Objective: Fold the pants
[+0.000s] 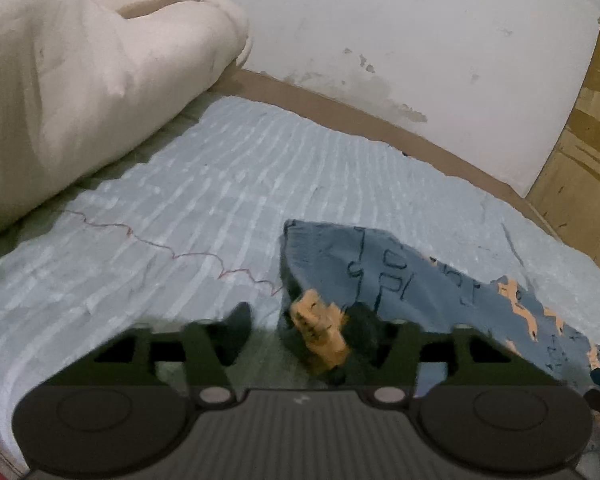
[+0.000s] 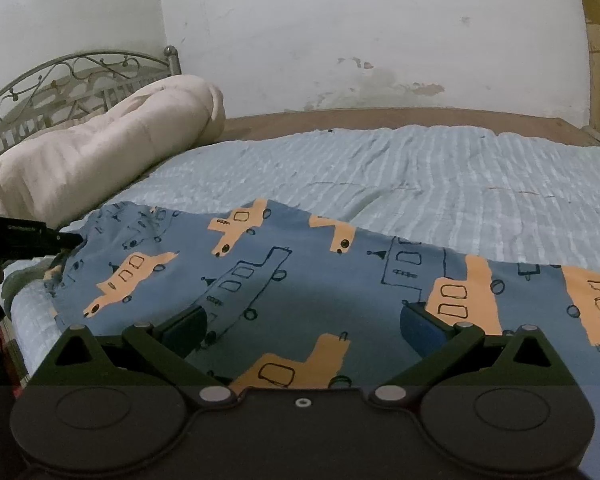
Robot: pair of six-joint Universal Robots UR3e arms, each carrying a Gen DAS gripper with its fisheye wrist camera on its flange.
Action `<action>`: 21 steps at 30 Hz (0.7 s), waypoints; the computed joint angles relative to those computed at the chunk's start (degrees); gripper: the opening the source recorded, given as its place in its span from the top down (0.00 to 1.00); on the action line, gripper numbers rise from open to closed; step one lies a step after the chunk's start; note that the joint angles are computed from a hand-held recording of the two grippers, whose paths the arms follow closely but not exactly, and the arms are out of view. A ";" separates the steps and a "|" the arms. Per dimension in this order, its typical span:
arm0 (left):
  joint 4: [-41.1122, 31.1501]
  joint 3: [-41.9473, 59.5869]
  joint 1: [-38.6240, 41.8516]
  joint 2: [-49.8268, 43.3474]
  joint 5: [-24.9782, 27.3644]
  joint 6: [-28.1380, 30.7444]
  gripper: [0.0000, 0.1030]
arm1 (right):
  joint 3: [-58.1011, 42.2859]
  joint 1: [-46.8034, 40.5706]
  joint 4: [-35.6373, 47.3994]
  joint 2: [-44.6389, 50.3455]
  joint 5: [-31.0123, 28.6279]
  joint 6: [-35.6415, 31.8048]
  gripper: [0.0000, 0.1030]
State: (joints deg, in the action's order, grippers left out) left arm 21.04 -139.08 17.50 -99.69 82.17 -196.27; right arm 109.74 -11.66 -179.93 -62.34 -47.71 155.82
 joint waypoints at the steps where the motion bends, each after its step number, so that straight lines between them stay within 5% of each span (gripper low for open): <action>1: -0.23 -0.17 0.25 0.03 -0.60 0.55 0.33 | -0.05 -0.01 -0.01 0.07 0.01 -0.05 0.01; 6: 0.39 -0.43 2.56 -1.83 -4.85 1.17 0.30 | -0.20 0.06 0.00 0.20 -0.02 -0.04 0.01; 10: 0.15 0.47 3.14 -2.60 -6.59 -0.94 0.73 | -0.24 0.23 -0.36 0.51 -0.22 -0.50 0.01; 12: -1.23 1.55 0.76 -1.35 -2.86 -2.87 0.83 | -0.20 0.31 -0.72 0.80 -0.38 -0.78 0.01; 17: -3.04 4.43 -9.94 2.52 13.44 -4.01 0.87 | 0.06 0.18 -1.48 1.19 -0.16 -1.29 0.01; 21: -6.17 4.29 -12.63 6.40 18.10 -5.56 0.87 | -0.05 0.01 -1.89 1.67 0.32 -1.17 0.01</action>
State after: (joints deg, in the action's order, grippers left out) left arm 14.87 -134.79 4.86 -93.28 100.27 -201.83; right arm 109.70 -11.65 -181.82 -60.67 -47.38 154.65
